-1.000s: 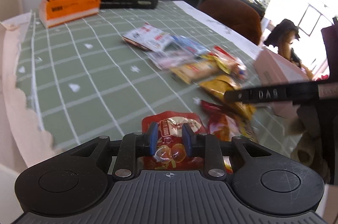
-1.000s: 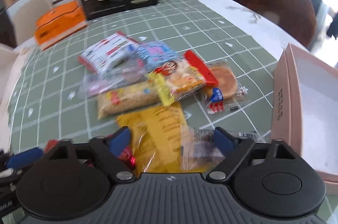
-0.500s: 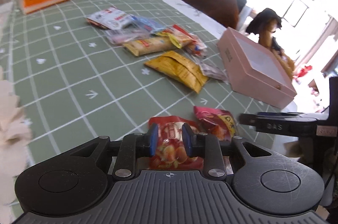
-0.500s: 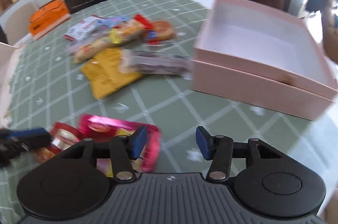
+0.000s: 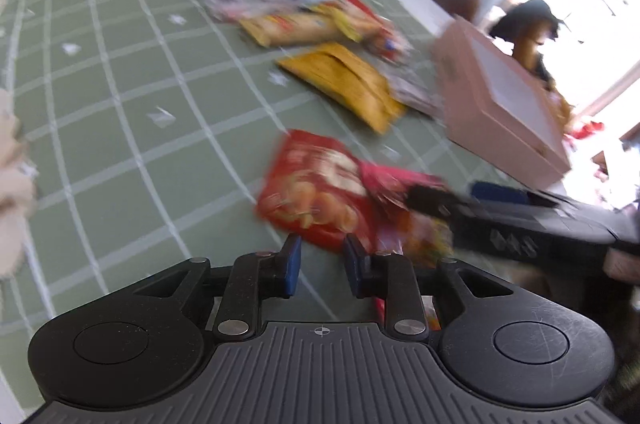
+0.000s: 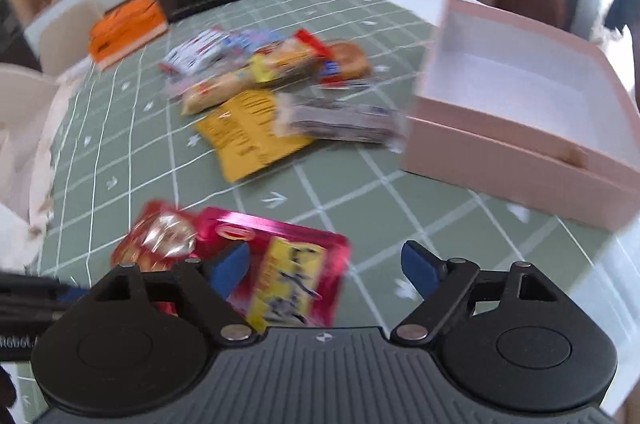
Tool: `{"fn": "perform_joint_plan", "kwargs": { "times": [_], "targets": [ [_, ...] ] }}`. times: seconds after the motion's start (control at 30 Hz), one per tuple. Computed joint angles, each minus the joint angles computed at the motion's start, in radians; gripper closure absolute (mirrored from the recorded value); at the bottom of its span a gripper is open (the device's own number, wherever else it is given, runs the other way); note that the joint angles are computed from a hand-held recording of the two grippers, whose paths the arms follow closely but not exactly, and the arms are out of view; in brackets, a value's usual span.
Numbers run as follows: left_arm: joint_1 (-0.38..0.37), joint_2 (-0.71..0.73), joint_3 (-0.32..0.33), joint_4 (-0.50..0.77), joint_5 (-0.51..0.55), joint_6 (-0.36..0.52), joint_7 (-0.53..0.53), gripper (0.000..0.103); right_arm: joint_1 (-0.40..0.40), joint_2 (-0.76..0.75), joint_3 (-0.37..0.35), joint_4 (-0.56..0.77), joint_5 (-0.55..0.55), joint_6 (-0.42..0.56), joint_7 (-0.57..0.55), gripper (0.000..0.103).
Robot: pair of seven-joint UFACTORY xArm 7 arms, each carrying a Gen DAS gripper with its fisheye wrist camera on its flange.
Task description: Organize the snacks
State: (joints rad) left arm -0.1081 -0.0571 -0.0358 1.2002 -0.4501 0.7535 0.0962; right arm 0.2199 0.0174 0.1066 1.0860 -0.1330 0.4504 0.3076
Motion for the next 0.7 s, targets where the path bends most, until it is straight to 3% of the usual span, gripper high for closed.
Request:
{"fn": "perform_joint_plan", "kwargs": {
  "times": [0.2,0.3,0.37,0.4,0.5,0.6,0.7],
  "targets": [
    [0.004,0.069,-0.011,0.078,0.031,-0.047,-0.059,0.072,0.006,-0.028,0.004,-0.057,0.056,-0.049,-0.059,0.017],
    [-0.004,0.112,-0.024,0.111,0.047,-0.107,-0.087,0.072,-0.031,-0.085,-0.002,-0.130,-0.112,-0.061,0.068,0.014],
    [-0.011,0.159,-0.034,0.159,0.076,-0.136,-0.107,0.072,-0.063,-0.096,0.005,-0.141,-0.234,-0.011,0.165,0.013],
    [-0.011,0.179,-0.039,0.186,0.080,-0.138,-0.106,0.072,-0.074,-0.107,-0.002,-0.159,-0.248,-0.022,0.180,0.013],
    [-0.007,0.222,-0.064,0.243,0.049,-0.198,-0.052,0.072,-0.090,-0.132,-0.025,-0.187,-0.176,-0.060,0.150,0.013],
    [-0.023,0.257,-0.081,0.291,0.082,-0.288,-0.013,0.072,-0.106,-0.120,-0.039,-0.169,-0.109,-0.127,0.104,0.013],
    [-0.021,0.358,-0.114,0.438,0.095,-0.245,0.083,0.072,-0.129,-0.058,-0.038,-0.097,-0.134,-0.147,0.124,0.014]
  ]
}}
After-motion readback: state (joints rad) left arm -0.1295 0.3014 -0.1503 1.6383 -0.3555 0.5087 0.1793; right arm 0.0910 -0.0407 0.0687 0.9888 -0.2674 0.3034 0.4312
